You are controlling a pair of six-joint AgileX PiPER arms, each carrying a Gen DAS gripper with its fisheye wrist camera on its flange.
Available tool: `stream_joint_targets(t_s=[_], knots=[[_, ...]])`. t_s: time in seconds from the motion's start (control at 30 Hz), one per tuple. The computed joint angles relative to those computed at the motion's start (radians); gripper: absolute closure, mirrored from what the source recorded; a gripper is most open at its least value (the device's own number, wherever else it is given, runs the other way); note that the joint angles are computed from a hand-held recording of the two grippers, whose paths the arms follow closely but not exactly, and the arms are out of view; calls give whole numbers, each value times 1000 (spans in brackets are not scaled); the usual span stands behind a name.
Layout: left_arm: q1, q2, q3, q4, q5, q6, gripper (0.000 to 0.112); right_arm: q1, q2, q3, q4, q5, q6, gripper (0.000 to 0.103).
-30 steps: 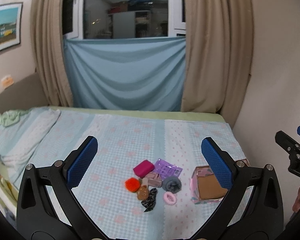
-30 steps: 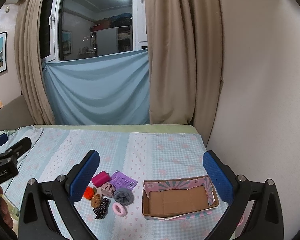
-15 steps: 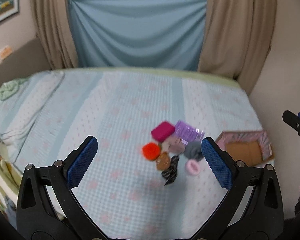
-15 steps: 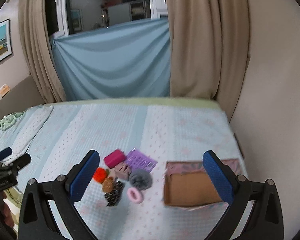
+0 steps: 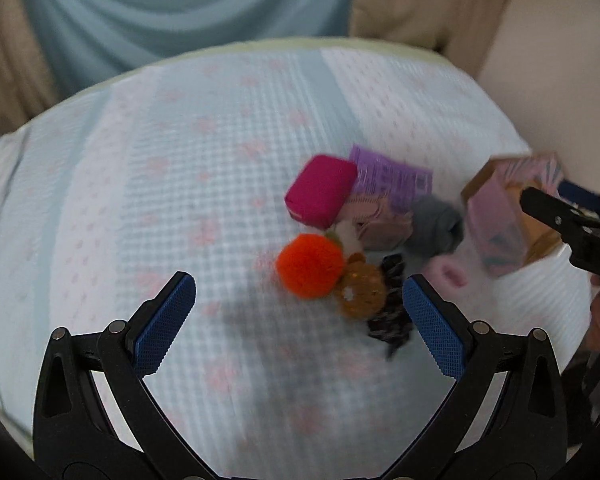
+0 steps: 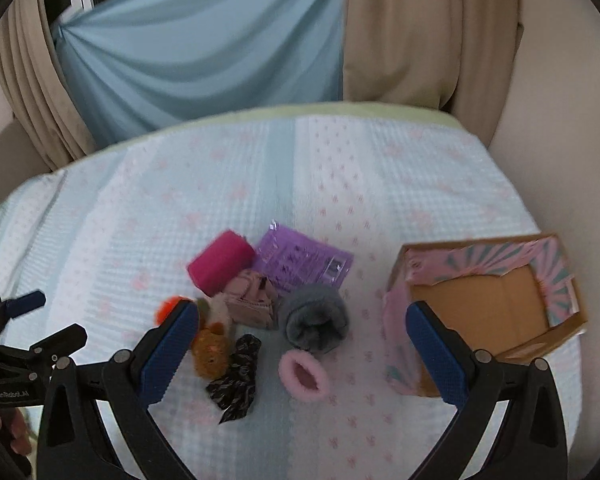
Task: Organize soft objects
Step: 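Grasp the orange pompom with the left tool while the right tool grasps the grey fuzzy ball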
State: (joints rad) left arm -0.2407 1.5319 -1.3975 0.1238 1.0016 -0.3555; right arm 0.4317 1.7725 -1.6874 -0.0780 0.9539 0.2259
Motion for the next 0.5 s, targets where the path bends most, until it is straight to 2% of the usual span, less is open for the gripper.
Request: stream_joint_targets(t_s=[0.1,0.2,0.3,0.4,0.5], knots=[[53,77,115,-62,-184,153,11,23,54,98,-52,-114,30,0],[76,146,170,-118,-302,250,13,37,105,167,-100,-210,39,0],[111,224,197,-239,-414,373,15,30,147,214,-118,-295,37,0],[135,288,196,-360,-469,476,23,20,198,223,-127,-353,34,0],[154,348,176,-445,-481,550,32,8,253,211,-145,-384,39,0]])
